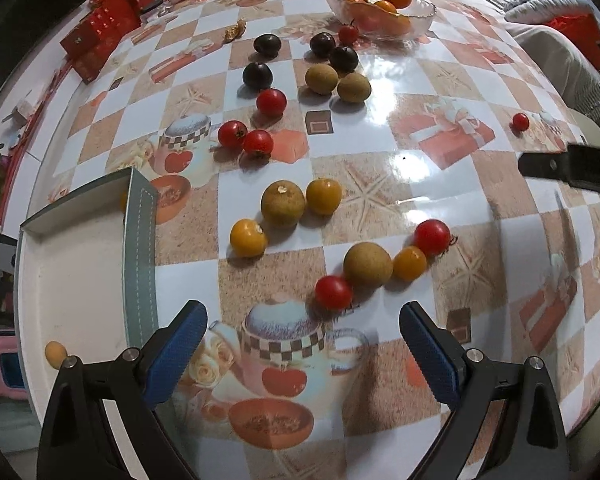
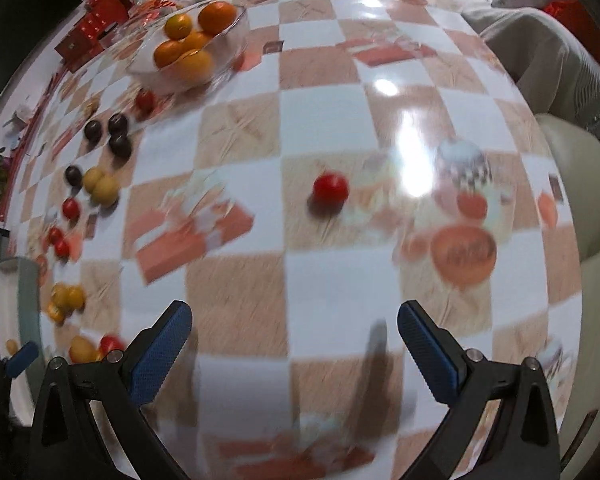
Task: Organize fruits
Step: 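Move both open grippers back over the fruit on the table, then grasp a red cherry tomato with each gripper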
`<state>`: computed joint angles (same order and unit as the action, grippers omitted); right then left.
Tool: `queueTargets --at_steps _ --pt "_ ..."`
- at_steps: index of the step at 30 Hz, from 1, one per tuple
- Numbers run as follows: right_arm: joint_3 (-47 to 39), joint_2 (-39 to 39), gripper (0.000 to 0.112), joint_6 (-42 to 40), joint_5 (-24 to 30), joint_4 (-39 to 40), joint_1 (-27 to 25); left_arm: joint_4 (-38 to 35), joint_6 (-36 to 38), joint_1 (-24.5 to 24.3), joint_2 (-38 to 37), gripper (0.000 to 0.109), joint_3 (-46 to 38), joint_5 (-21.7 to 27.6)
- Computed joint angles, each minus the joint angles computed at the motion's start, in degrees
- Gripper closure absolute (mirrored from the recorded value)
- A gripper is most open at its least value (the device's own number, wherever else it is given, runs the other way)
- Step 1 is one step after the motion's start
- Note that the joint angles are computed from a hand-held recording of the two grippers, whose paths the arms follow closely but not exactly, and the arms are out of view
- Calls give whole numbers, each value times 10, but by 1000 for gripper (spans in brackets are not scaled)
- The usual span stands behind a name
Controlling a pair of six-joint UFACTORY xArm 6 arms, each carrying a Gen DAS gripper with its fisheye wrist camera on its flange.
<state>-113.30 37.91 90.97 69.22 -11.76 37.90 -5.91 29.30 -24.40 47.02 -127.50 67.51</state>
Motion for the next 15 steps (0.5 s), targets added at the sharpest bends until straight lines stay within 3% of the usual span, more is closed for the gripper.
queueTargets --at_steps 2,4,7,10,13,15 --pt "-3 6 12 -16 5 -8 -8 1 -8 -2 6 13 -5 1" --pt "-12 14 13 -27 11 -16 -13 2 -13 -4 19 30 -25 16" --pt "-17 22 31 -41 9 -23 -22 4 -27 -5 30 30 -38 25" --pt "-53 45 33 -61 37 -40 -26 -3 -30 -5 32 30 -36 23" --pt "-83 63 43 -85 55 -55 -29 -9 -26 -3 30 30 -31 19" --pt "-98 72 67 -95 57 -65 -30 -13 -26 -2 35 30 -37 22"
